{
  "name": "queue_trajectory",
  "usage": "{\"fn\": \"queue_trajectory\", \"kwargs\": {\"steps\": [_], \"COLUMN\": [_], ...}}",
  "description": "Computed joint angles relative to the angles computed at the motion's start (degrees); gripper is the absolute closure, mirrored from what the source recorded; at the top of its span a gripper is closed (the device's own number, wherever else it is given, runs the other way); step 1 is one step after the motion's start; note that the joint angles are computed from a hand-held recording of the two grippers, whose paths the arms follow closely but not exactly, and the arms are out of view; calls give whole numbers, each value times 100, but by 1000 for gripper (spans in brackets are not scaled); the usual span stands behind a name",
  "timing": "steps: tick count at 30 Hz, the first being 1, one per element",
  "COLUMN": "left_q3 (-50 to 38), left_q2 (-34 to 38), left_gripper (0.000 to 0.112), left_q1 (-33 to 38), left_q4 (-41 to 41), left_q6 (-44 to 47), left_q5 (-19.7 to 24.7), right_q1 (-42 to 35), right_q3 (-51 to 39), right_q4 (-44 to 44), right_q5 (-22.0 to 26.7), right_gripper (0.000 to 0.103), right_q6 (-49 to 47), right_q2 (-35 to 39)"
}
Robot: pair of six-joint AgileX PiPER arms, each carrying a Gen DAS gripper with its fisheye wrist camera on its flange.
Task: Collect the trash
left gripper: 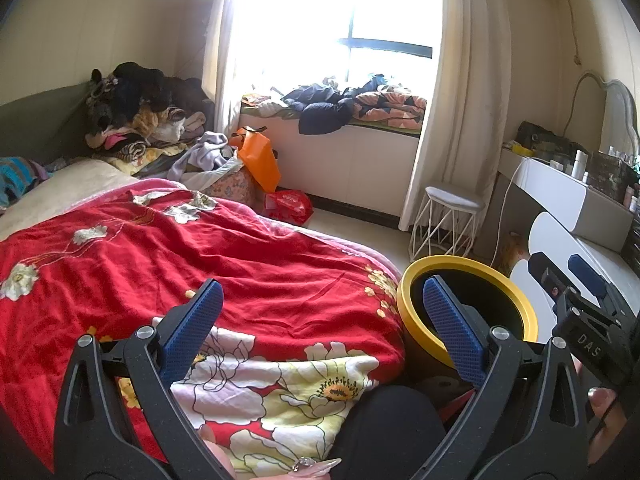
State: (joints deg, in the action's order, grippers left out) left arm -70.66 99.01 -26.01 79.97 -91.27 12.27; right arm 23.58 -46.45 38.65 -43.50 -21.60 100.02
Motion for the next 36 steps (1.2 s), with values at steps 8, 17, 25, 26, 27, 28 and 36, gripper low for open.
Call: {"fn": "queue_trajectory", "kwargs": {"steps": [8,17,25,26,27,28,36], "left_q3": [3,-55,-90,-109,-180,-187,-86], "left_q2": [2,4,12,16,30,42,-269], "left_gripper": [20,20,20,20,20,20,20], "left_q1": [-1,-12,-1,-9,-51,-68,1030], "left_q4": [-16,-455,-836,-895,-1062,-1084,-4110], "left_q6": [13,464,843,903,1061,1065,3447], "left_q5": [-2,38,47,97,298,409,422], "right_q1": [-10,-32,-39,-73,-93,-121,-77], "right_q3": [0,12,11,-6,-26,-66,-1789], "right_q4": [-17,-36,-72,-101,-116,-172,-1144], "right_q5": [6,24,17,50,109,208,2351], "right_gripper": [7,7,7,7,7,7,7], "right_q6": [11,23,55,63,88,146,627], "right_q2": [-2,-20,-21,-19,-30,-45,437]}}
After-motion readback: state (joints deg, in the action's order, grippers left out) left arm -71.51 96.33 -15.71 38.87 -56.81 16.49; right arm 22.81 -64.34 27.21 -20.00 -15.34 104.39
